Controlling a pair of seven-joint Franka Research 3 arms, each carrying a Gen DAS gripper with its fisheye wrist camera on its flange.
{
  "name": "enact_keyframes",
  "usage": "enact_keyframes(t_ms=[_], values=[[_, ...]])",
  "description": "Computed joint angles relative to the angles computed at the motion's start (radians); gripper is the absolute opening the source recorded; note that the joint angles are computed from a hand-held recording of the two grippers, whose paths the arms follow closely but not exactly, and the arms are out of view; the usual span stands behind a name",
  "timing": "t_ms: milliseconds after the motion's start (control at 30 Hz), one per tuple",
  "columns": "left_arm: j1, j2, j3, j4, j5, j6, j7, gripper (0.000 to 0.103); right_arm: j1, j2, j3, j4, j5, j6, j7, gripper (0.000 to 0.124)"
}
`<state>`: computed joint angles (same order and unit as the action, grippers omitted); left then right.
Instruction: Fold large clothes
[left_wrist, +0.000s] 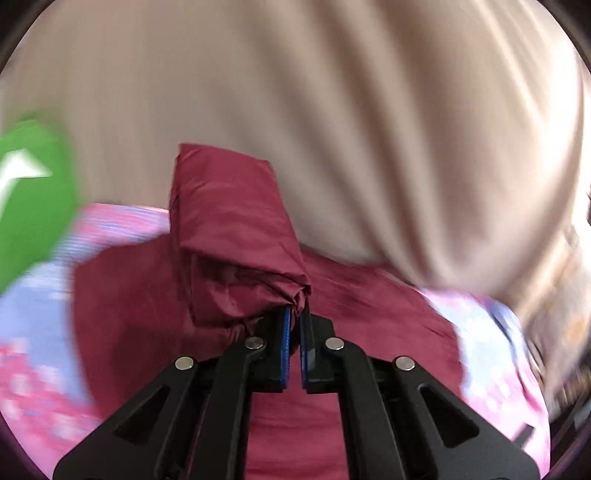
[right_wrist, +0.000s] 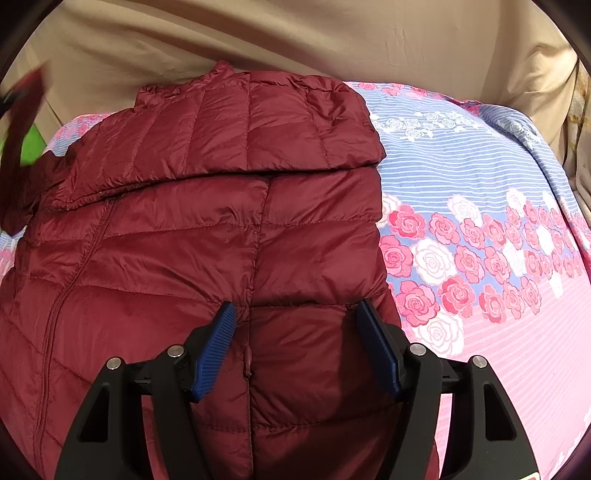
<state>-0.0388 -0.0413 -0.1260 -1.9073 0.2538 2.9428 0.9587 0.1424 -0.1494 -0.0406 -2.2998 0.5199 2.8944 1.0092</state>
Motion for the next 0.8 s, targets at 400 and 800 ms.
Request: enact_keyframes(t_ms=[400,800], values=[[-0.096,0.213,-0.106,0.096,-0.053,-0.116,0.090,0.079,0.026,-0.029,-0.074,0.089,0.252,-0.098,-0.174,0.075],[-0.042,-0.123,0.120,-0.333,-0.437,-0.037,0.120,0.092,-0.007,0.230,0.020,0.429,0.086,-0.237,0.127,0.081]])
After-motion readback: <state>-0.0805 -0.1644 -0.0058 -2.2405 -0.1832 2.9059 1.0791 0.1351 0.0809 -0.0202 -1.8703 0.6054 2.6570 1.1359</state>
